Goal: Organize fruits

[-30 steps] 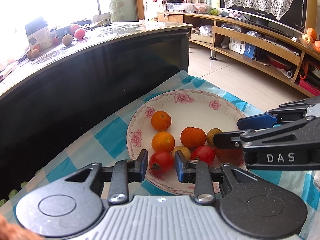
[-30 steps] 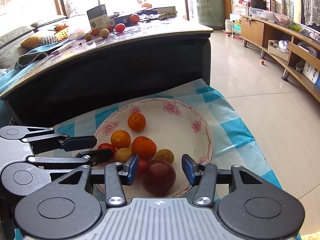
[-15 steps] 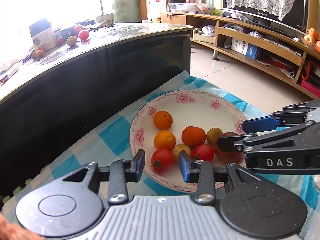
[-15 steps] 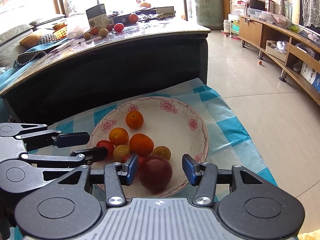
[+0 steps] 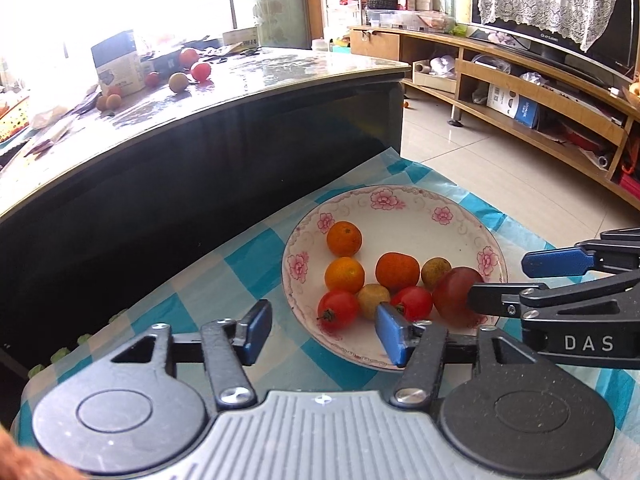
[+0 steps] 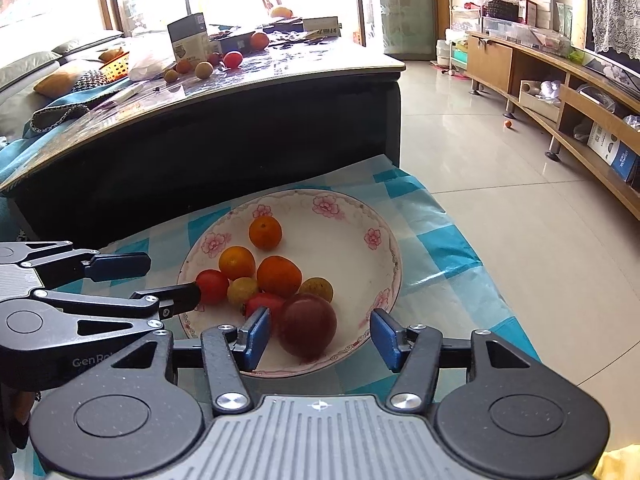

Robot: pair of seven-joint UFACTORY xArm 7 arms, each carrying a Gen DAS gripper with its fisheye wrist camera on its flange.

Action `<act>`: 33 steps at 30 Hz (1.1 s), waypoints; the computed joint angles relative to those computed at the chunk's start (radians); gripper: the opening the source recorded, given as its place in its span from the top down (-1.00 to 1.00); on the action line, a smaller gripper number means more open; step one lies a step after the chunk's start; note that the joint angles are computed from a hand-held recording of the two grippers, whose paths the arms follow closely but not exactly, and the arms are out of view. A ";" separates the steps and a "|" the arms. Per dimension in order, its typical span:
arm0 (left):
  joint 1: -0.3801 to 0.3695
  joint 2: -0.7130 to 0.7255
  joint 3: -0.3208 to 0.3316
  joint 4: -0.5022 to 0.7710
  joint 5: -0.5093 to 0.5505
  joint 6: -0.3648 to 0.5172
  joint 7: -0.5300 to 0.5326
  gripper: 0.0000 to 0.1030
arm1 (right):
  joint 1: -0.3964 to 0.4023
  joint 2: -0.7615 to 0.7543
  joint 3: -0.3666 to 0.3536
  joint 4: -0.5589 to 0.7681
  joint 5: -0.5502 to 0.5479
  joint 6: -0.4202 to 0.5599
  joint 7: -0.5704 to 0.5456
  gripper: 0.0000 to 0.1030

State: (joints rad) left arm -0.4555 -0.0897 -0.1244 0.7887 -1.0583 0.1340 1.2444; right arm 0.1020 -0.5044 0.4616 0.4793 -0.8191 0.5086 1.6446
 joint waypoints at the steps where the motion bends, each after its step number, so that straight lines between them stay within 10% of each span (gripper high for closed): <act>1: 0.000 -0.009 -0.002 -0.010 0.000 -0.010 -0.007 -0.40 | 0.008 -0.009 0.001 -0.002 0.009 0.009 0.000 -0.03; 33: -0.072 -0.353 0.142 -0.355 0.479 -0.038 -0.532 -0.71 | 0.146 -0.128 0.120 -0.007 0.169 0.171 0.123 -0.10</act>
State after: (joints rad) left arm -0.5275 -0.4422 0.0177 0.4339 -0.5790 0.0958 0.7127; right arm 0.2481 -0.6328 0.5820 0.4720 -0.6496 0.6799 1.7671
